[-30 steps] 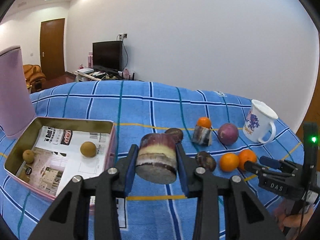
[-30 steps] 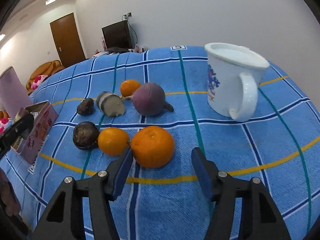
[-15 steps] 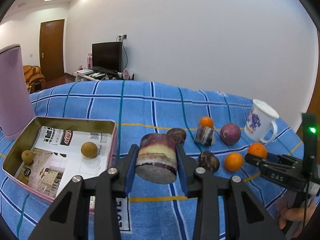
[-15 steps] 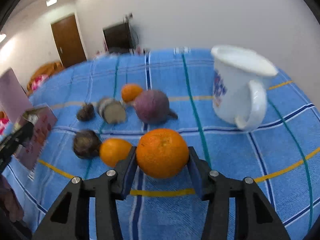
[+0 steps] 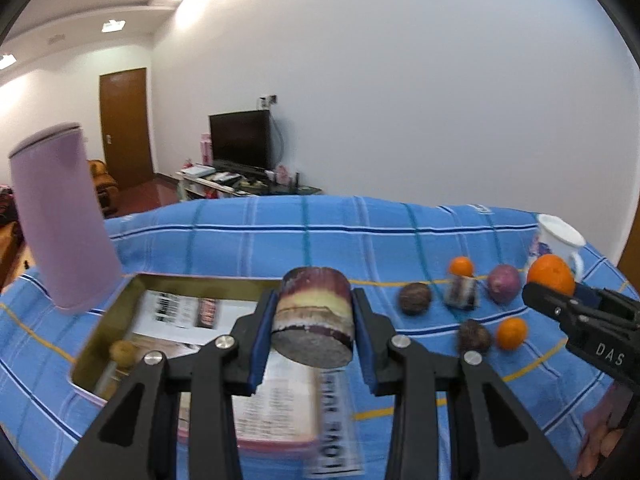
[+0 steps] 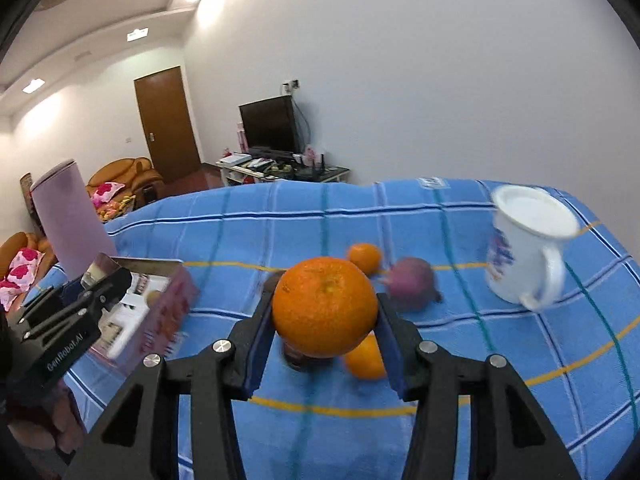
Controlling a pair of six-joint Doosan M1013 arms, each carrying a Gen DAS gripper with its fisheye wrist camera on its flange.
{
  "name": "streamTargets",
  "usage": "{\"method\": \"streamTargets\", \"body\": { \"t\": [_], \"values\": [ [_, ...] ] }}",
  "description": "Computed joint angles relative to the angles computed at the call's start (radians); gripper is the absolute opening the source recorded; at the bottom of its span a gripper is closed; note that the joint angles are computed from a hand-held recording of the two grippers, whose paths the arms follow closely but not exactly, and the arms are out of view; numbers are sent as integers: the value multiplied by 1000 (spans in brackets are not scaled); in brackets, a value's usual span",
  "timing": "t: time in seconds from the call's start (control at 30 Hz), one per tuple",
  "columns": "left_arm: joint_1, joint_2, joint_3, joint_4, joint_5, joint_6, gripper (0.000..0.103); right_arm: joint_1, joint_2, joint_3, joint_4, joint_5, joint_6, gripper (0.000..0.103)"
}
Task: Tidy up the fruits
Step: 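Carry the orange and taro slice over the tin and release both into it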
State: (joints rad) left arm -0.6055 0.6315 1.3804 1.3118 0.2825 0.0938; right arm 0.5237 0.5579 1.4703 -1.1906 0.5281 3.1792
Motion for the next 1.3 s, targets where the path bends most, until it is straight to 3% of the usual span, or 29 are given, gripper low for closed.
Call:
{"method": "streamTargets", "body": {
  "t": [0.2, 0.43, 0.77, 0.9, 1.07, 1.3],
  "values": [
    [28, 2, 2, 89, 47, -59, 39, 24, 65, -93, 52, -20, -38, 50],
    [64, 17, -19, -16, 57, -4, 39, 49, 125, -190, 87, -27, -86, 50],
    [95, 24, -31, 3, 121, -70, 39, 72, 206, -323, 168, -29, -179, 50],
    [97, 36, -48, -33, 183, -32, 39, 84, 238, -375, 179, -3, -234, 50],
    [95, 58, -78, -82, 264, 28, 39, 83, 278, -441, 297, 3, -364, 50],
    [100, 74, -108, -194, 307, 123, 39, 81, 301, -475, 384, 35, -488, 50]
  ]
}}
